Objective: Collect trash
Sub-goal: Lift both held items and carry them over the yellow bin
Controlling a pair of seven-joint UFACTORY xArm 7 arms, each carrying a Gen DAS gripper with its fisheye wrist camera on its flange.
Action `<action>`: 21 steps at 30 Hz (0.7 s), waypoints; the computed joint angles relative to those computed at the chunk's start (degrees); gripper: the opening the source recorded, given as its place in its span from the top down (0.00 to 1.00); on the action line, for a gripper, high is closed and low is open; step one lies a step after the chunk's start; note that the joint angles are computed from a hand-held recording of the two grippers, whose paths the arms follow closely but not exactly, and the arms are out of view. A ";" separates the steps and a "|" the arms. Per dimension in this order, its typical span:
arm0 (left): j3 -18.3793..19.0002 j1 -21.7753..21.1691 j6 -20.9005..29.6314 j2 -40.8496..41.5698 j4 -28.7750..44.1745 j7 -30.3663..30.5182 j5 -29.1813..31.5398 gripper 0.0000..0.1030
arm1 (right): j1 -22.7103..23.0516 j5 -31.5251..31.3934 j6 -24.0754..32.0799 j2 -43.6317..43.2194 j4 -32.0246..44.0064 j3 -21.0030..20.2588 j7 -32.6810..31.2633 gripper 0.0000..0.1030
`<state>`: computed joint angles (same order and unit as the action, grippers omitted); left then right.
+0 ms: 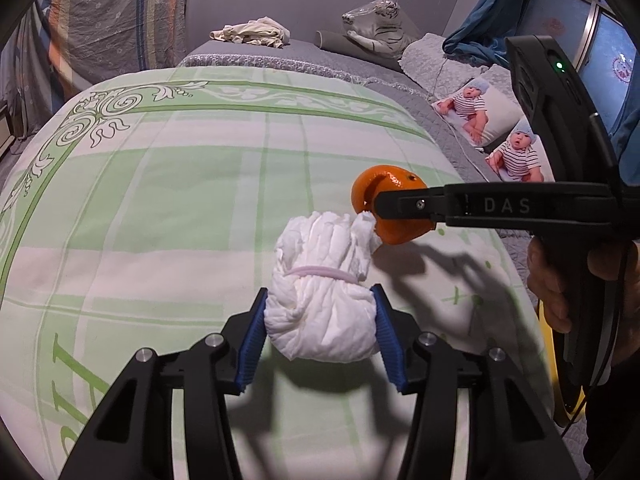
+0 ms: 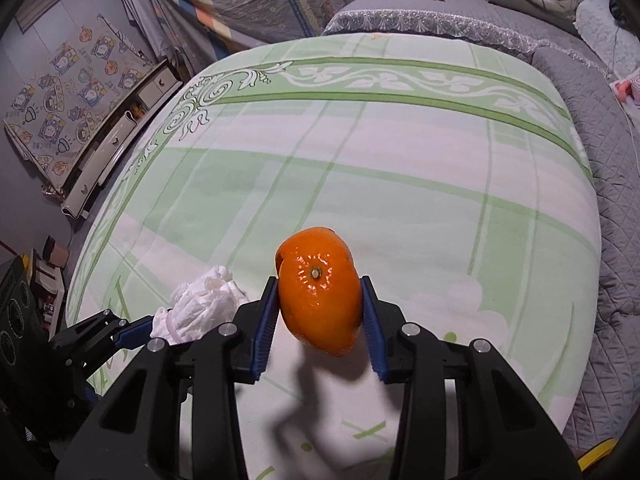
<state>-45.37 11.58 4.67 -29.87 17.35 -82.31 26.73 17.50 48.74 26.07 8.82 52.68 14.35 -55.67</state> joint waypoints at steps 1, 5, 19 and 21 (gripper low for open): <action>0.39 -1.06 0.80 -0.54 0.10 -0.01 -0.34 0.54 | -0.16 0.59 0.22 -0.60 -0.35 0.09 -0.44 0.64; 1.73 -4.69 3.44 -3.02 0.00 -0.80 -0.90 0.54 | -0.35 3.13 1.30 -3.54 -2.33 -0.64 -2.51 0.64; 5.53 -17.32 15.59 -10.43 1.54 -5.74 0.45 0.54 | 1.62 12.08 3.52 -16.40 -11.89 -7.49 -10.30 0.64; 5.85 -18.62 16.30 -10.95 1.76 -6.47 0.75 0.54 | 1.63 13.14 4.32 -18.29 -13.32 -8.85 -11.39 0.64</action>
